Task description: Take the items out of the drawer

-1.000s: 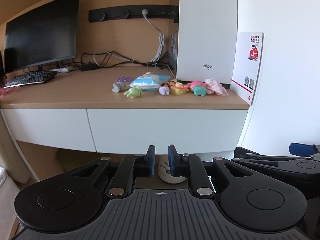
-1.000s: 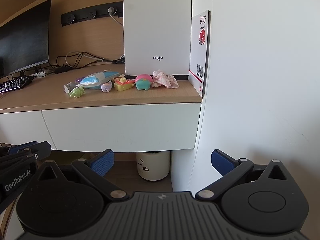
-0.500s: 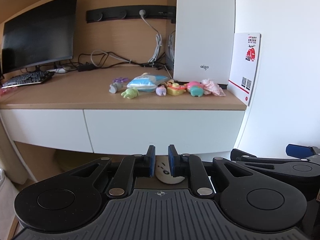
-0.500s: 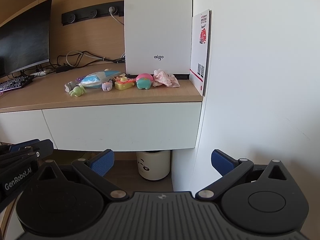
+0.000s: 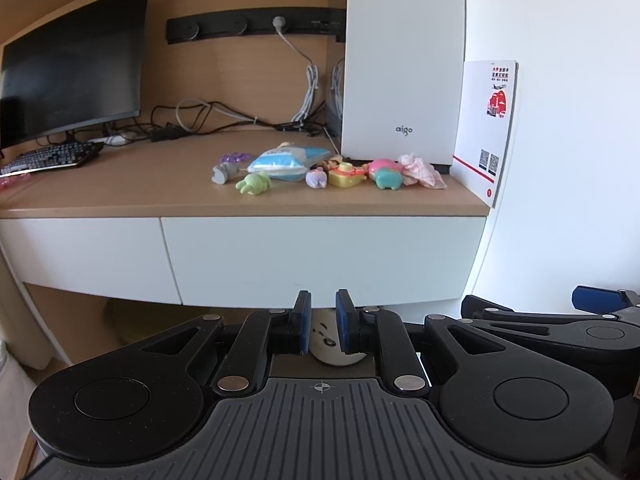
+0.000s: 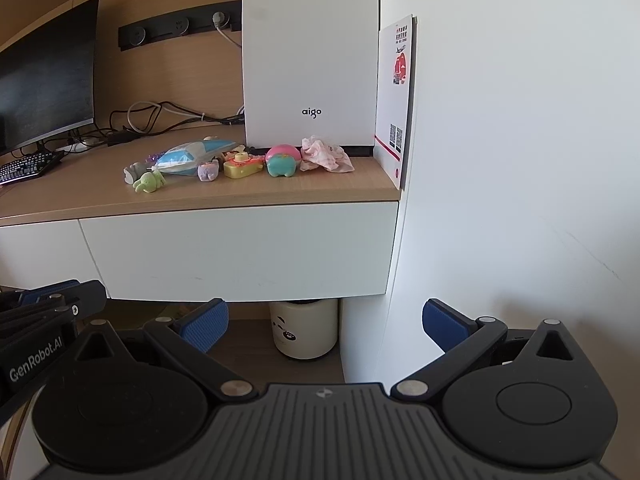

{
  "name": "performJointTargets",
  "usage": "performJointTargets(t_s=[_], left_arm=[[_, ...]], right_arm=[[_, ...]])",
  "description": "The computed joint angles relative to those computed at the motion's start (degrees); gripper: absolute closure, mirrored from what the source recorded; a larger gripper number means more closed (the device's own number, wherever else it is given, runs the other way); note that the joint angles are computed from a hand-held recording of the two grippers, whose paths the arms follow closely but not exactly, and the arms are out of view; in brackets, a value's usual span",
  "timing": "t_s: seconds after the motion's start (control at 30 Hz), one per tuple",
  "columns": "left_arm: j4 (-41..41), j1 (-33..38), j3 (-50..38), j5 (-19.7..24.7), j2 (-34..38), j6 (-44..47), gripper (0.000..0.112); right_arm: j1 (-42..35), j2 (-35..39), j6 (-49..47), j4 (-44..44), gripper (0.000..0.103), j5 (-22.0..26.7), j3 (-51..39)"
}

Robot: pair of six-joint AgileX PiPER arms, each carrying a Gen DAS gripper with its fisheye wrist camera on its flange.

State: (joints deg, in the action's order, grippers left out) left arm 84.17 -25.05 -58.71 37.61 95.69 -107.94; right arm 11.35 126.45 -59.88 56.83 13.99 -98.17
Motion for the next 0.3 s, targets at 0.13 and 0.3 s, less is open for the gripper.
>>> performJointTargets(t_s=[0.13, 0.3], left_arm=[[2.1, 0.3, 0.6, -1.0, 0.0, -1.3, 0.097], [-1.5, 1.3, -0.6, -2.5, -0.6, 3.0, 0.097]], right_arm=[[-0.1, 0.0, 0.3, -0.1, 0.0, -0.2, 0.0], [-0.3, 0.6, 5.9, -5.4, 0.0, 0.6, -1.6]])
